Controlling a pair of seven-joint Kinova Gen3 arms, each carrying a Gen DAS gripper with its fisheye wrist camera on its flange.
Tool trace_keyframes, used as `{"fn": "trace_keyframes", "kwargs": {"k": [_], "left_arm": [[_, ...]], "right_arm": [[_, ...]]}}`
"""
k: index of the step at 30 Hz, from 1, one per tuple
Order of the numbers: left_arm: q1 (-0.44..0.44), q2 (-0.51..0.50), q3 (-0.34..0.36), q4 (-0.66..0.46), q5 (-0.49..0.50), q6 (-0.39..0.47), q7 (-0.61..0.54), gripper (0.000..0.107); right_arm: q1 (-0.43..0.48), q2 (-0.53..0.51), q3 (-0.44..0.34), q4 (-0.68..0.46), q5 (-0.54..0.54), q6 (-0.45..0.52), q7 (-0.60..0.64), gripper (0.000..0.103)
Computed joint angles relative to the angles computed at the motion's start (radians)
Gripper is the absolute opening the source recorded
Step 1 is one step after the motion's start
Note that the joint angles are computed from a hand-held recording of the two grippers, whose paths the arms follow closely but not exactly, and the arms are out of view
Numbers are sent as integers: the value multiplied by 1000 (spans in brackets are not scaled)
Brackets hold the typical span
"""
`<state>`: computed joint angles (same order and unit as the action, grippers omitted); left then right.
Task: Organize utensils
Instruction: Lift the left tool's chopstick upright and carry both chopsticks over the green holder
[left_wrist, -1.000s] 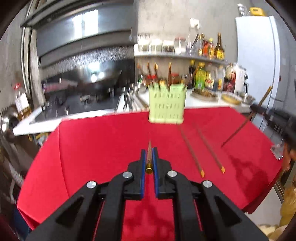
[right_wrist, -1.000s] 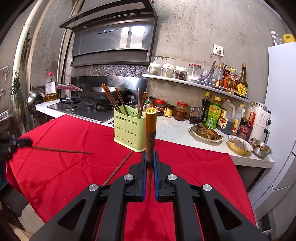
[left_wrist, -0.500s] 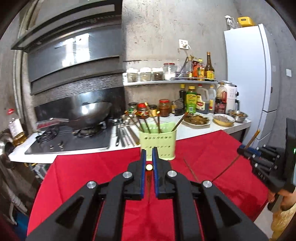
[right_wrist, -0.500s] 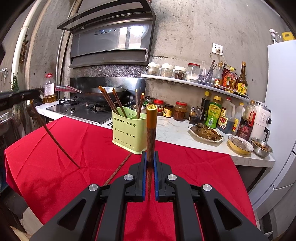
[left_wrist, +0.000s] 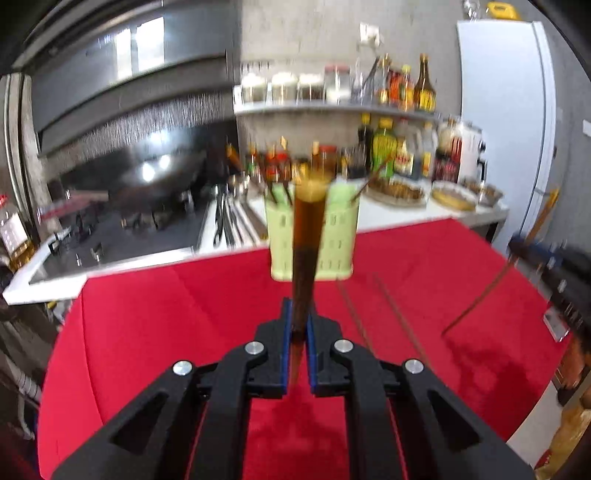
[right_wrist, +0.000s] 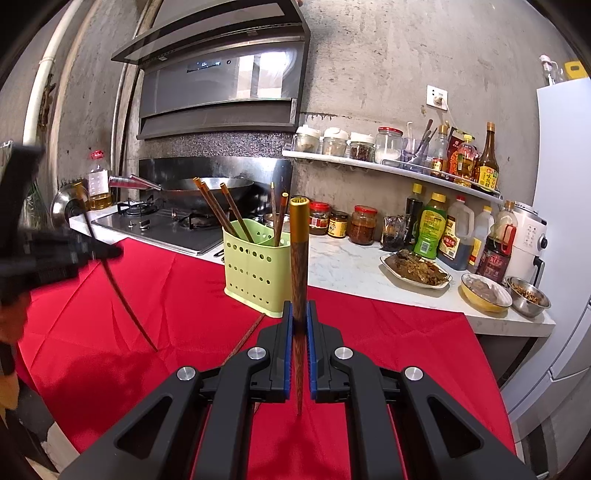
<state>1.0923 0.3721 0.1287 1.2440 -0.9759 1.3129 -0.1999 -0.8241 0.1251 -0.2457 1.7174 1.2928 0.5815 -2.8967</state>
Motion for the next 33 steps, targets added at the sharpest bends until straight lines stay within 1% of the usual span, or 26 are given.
{"fn": "trace_keyframes", "kwargs": {"k": [2,4,6,9,12,13,16,18,22,25,28,30,31,33], "left_arm": [[-4,5,0,17,16,4,13,6],[5,-2,-1,32,8,9,36,6],[12,-7,-1,36,-13,19,48,6],[10,-24,2,35,-41,25,59,6],[-7,-24,4,5,-57,27,39,6],[-14,-21,4,-8,-60,22,30,6],[-39,-22,-4,-44,-71,-21,-7,6],[-52,-13,-14,-81,-79,-42,-39,6],[-62,22,-56,-201,-111,-73,-117,6],[-63,57,-92,-295,-112,-84,-180,6],[-90,91,-117,-384,-68,-116,-257,6],[-104,118,-130,-437,-31,-119,-310,6],[-125,137,-132,-469,-2,-126,-342,6],[-146,159,-142,-506,44,-128,-383,6]], "right_arm": [[-1,4,0,-5,-2,2,6,7],[-3,7,1,-13,-11,7,18,7],[1,8,3,-18,-24,-7,33,7],[1,13,12,-33,-17,-19,32,7],[9,29,25,-70,-33,-34,59,7],[15,38,30,-92,-53,-43,82,7],[22,70,57,-164,-110,-68,145,7],[5,88,84,-202,-98,-73,150,7],[-21,127,130,-305,-62,-82,164,7],[-32,156,161,-377,-56,-103,185,7],[-28,197,181,-462,-112,-129,256,7],[-19,223,190,-508,-158,-156,303,7],[-17,234,196,-523,-176,-170,319,7],[-4,262,196,-567,-231,-191,369,7]]}}
